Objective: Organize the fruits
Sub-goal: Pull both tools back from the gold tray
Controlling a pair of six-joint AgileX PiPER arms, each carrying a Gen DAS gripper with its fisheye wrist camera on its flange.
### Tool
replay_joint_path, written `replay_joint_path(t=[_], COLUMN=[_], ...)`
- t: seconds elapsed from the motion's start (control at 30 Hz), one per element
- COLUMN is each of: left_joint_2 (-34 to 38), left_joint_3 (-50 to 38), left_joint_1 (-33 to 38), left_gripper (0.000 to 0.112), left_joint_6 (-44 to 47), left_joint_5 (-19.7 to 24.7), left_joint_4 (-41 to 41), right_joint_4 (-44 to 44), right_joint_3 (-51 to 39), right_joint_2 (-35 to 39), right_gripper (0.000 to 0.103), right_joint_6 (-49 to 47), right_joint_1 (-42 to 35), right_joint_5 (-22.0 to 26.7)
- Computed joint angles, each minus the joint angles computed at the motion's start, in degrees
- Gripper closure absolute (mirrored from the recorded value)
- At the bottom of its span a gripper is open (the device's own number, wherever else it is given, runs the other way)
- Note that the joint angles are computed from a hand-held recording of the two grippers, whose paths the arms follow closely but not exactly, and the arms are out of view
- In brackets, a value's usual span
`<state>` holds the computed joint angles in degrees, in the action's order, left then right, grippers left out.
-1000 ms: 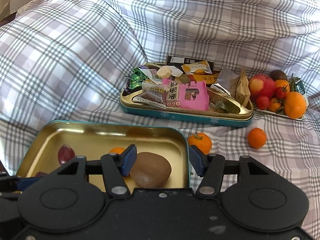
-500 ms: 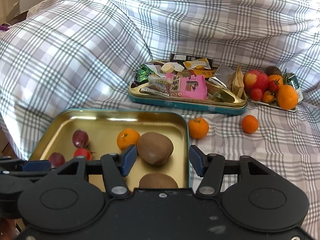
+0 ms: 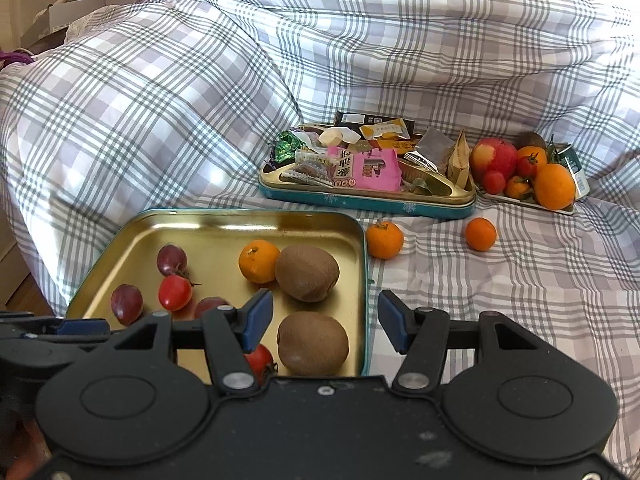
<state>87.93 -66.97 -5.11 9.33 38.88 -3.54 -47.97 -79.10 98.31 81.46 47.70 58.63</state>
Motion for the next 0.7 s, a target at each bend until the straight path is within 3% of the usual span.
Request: replay_joint_path(t=[0.7], left_joint_2=[-6.0], left_joint_3=[6.3], left_joint_1=[-0.7], left_gripper=[0.066], left_joint_6=[-4.0], left_joint_5=[-1.7], left_joint_4=[2.1], right_joint_4=[-3.1], right_joint_3=[6.3], right_joint_2=[-5.5], right_gripper=[0.042], right_joint_6=[6.4], right_joint_1=[6.6], right_joint_5=[3.9])
